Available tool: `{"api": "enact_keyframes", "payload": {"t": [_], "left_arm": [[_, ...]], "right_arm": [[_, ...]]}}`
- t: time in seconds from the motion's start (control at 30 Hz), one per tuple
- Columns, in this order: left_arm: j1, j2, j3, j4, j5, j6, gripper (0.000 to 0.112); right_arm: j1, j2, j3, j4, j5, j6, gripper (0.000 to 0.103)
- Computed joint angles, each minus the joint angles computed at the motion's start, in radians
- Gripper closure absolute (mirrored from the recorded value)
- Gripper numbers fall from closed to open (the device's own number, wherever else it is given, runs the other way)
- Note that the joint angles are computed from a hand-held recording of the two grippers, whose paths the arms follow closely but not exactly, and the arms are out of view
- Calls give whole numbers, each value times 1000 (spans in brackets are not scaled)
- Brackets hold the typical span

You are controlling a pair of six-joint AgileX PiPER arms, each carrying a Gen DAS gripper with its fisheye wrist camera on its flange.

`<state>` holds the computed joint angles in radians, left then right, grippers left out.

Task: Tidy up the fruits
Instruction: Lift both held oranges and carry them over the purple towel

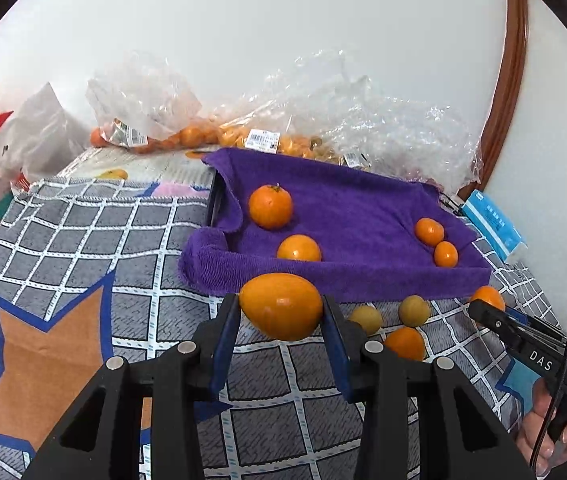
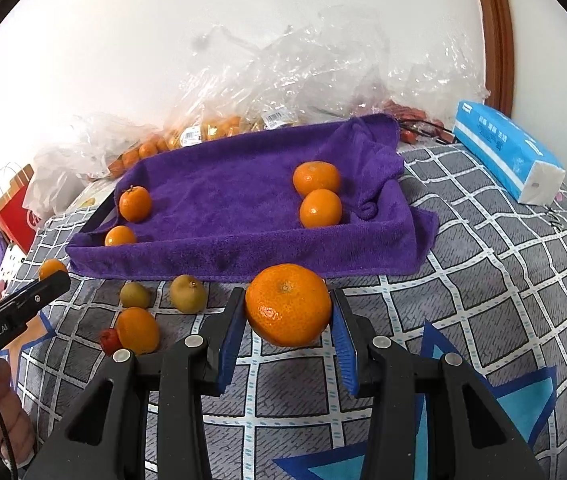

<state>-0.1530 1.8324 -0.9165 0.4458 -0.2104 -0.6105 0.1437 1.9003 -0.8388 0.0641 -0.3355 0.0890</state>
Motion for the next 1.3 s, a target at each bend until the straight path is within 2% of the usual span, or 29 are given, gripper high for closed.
{"api": "enact_keyframes", "payload": {"t": [0.1, 0.37, 0.7, 0.8, 0.97, 1.03, 1.13, 1.2, 1.3], "left_arm": [[-13, -13, 23, -160, -24, 160, 74], [-34, -43, 78, -403, -104, 392, 74], [-41, -54, 98, -566, -140, 514, 74], [-43, -56, 104, -619, -159, 551, 74], [-43, -52, 101, -700, -180, 601, 74], [-45, -50, 98, -739, -184, 631, 74], [-48, -51, 103, -769, -201, 655, 74], [-38, -45, 87, -749, -171, 634, 74], [-27, -40, 56, -796, -103, 680, 74]], "right_arm": [[10, -10, 17, 19, -26, -26, 62], [38, -35, 66, 66, -103, -89, 62], [60, -53, 101, 125, -166, -145, 62], [62, -52, 97, 123, -159, -148, 62], [26, -44, 77, 7, -120, -29, 62], [6, -45, 81, -62, -131, 41, 62], [24, -59, 99, 25, -161, -45, 62], [35, -80, 107, 53, -155, -81, 62], [48, -116, 108, 83, -130, -134, 62]]}}
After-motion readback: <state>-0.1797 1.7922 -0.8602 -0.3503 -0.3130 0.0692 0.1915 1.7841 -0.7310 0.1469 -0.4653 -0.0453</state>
